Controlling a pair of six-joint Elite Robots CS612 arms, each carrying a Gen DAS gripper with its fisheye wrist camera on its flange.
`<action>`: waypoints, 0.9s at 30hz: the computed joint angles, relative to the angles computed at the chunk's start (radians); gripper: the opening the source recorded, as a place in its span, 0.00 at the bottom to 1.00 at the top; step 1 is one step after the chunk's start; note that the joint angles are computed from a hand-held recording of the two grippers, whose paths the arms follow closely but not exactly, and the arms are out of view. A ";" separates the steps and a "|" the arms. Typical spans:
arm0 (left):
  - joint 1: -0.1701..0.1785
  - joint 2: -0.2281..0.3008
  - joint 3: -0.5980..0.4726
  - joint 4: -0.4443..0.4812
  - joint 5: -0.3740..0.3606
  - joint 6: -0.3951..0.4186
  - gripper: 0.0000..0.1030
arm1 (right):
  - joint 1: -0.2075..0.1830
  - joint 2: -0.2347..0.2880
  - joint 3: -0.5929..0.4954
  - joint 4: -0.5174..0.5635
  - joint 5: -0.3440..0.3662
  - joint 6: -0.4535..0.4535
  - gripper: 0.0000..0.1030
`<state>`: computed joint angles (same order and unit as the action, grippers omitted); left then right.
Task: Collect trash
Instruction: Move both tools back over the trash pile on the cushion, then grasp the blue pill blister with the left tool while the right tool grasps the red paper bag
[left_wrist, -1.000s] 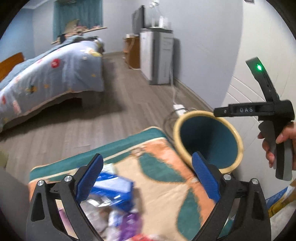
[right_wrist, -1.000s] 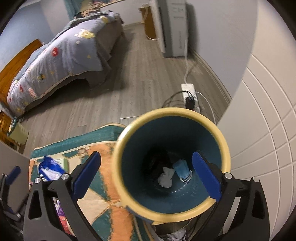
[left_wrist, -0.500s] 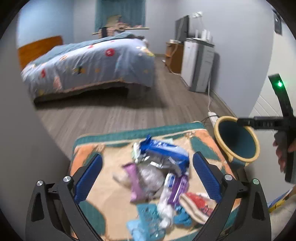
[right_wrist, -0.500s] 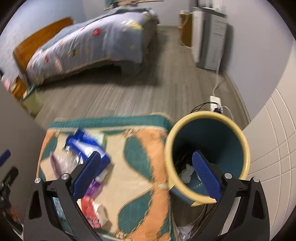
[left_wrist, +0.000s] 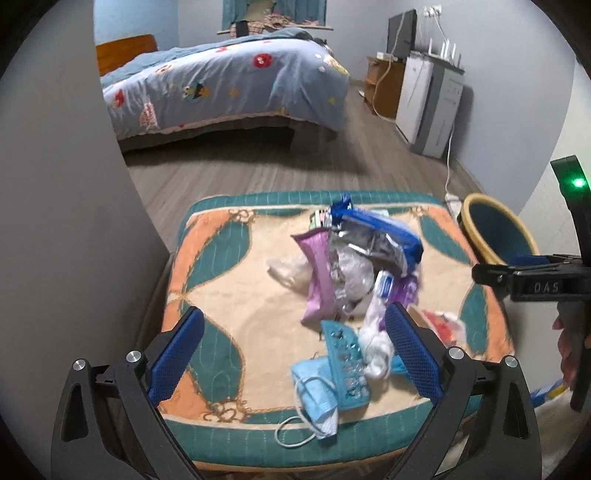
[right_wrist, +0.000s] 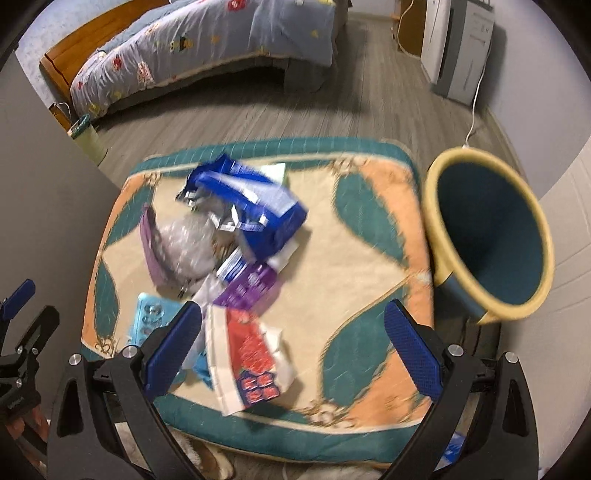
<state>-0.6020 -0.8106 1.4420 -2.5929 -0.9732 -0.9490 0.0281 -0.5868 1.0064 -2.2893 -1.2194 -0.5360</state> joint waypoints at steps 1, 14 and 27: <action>0.001 0.002 -0.001 -0.001 -0.013 0.004 0.94 | 0.002 -0.002 0.010 -0.004 -0.008 0.002 0.94; 0.024 0.042 -0.046 0.082 -0.137 0.032 0.94 | 0.007 0.023 0.003 0.049 -0.067 0.010 0.92; 0.043 0.103 -0.128 0.143 -0.263 0.124 0.73 | 0.023 0.066 -0.063 0.183 -0.100 -0.057 0.26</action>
<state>-0.5590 -0.7073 1.3141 -2.4494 -1.2362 -0.8252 0.0516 -0.5211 0.9431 -2.1059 -1.3195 -0.5935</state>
